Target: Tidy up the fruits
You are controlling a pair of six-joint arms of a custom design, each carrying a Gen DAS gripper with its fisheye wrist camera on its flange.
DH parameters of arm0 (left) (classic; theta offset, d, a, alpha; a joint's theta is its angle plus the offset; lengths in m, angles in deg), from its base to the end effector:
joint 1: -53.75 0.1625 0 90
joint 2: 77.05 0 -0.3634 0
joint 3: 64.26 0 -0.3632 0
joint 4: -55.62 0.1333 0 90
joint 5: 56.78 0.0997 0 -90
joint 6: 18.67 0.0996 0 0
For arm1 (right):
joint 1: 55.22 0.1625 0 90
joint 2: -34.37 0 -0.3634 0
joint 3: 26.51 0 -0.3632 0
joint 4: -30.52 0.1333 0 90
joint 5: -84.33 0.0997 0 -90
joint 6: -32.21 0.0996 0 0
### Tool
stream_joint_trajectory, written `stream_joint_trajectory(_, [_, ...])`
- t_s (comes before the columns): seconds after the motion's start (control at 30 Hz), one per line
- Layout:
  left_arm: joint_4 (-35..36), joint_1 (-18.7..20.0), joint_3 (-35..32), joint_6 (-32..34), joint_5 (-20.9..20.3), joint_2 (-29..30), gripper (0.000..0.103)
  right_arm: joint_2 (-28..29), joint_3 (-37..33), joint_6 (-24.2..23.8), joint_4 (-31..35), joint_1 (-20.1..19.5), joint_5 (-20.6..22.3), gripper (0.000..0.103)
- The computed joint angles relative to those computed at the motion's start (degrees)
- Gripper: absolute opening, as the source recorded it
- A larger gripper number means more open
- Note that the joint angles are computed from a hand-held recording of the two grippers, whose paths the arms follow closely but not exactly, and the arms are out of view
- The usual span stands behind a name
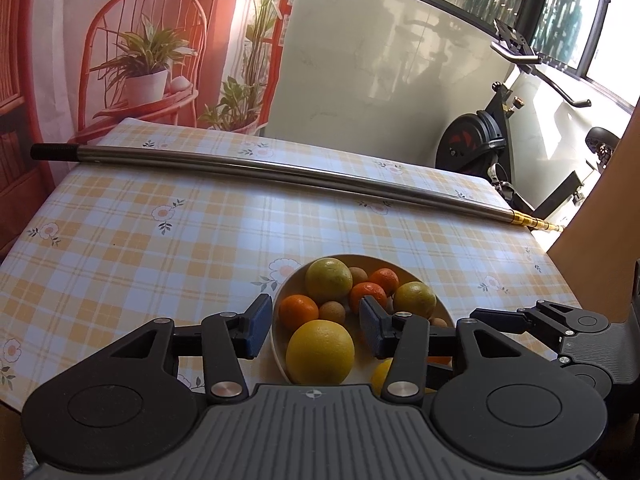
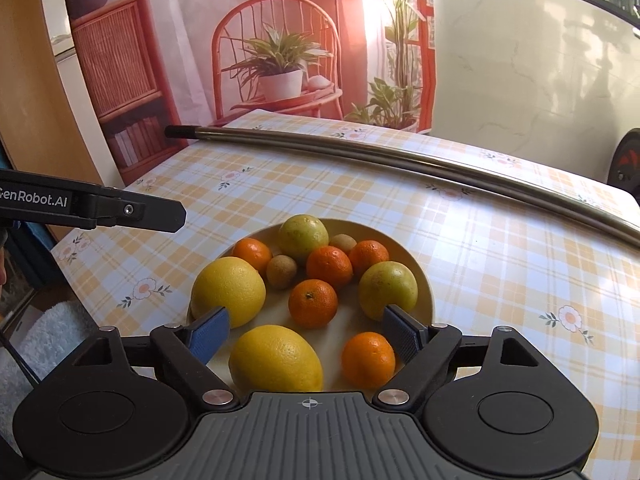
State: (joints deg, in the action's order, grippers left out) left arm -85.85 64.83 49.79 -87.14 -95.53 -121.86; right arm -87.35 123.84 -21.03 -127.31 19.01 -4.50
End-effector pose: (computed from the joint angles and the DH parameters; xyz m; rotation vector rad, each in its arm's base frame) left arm -0.4133 -0.2959 -0.0108 0.4012 2.3943 -1.0082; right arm 0.0574 -0.2946 0.2834 0.8632 -2.5149 0.7956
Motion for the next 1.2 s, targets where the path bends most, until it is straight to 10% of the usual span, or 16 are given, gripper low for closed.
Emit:
stream_joint_trajectory(0.23, [0.1,-0.4,0.2,-1.0,0.4,-0.4,0.060,-1.1,-1.4,3.3,2.0,-1.4,0.9,0.102])
stream_joint_trajectory(0.63, [-3.2,-1.0,-0.4,4.6,1.6,-1.2,0.094,-5.4,-3.6,6.1,5.6,0.3,-0.2,0.103])
stream_joint_trajectory(1.2, [5.3,-7.4,-12.6,11.4,17.1,1.3,0.103,-7.6,-12.7,13.0,-2.2,15.8,-7.0,0.103])
